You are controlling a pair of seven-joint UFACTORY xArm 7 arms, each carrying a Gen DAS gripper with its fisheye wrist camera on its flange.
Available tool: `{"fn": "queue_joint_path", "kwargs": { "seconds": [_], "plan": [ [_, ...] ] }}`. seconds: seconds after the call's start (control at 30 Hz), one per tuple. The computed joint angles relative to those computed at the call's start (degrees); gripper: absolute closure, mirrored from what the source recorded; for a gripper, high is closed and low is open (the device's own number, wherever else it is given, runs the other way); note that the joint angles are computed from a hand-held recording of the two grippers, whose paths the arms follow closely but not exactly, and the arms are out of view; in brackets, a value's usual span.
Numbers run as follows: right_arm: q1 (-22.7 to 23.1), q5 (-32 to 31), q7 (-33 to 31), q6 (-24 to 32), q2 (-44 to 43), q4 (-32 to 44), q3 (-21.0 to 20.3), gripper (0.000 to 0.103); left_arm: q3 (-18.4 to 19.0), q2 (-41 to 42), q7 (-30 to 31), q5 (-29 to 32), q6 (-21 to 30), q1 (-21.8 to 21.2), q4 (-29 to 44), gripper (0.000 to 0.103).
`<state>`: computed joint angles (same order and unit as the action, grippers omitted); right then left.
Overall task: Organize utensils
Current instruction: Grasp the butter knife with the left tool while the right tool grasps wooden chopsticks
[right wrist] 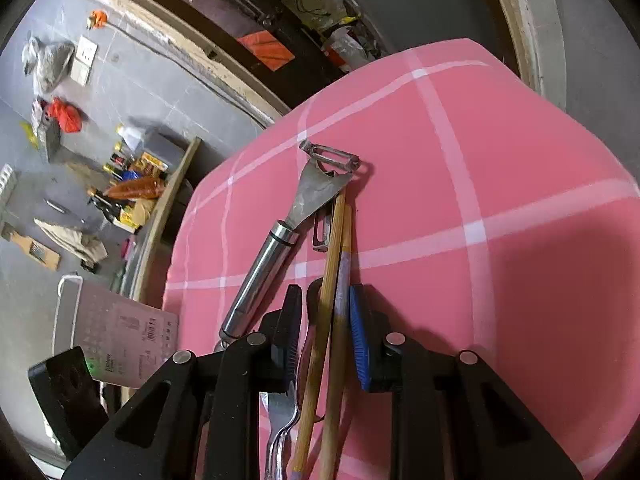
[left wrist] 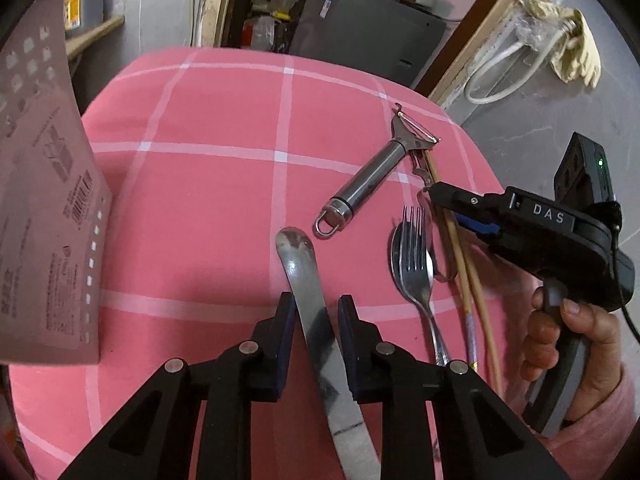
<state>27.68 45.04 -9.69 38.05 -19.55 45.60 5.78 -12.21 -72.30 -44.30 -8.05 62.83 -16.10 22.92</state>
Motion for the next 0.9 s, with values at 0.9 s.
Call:
{"fn": "queue_joint_path", "kwargs": {
  "seconds": [0.9],
  "plan": [
    [-3.71,-11.80,1.17,17.17,-9.41,-2.02,-2.16,0.091,6.81,-3.28,0.59,-11.96,1.95,-2.23,-2.53,0.101]
  ]
}}
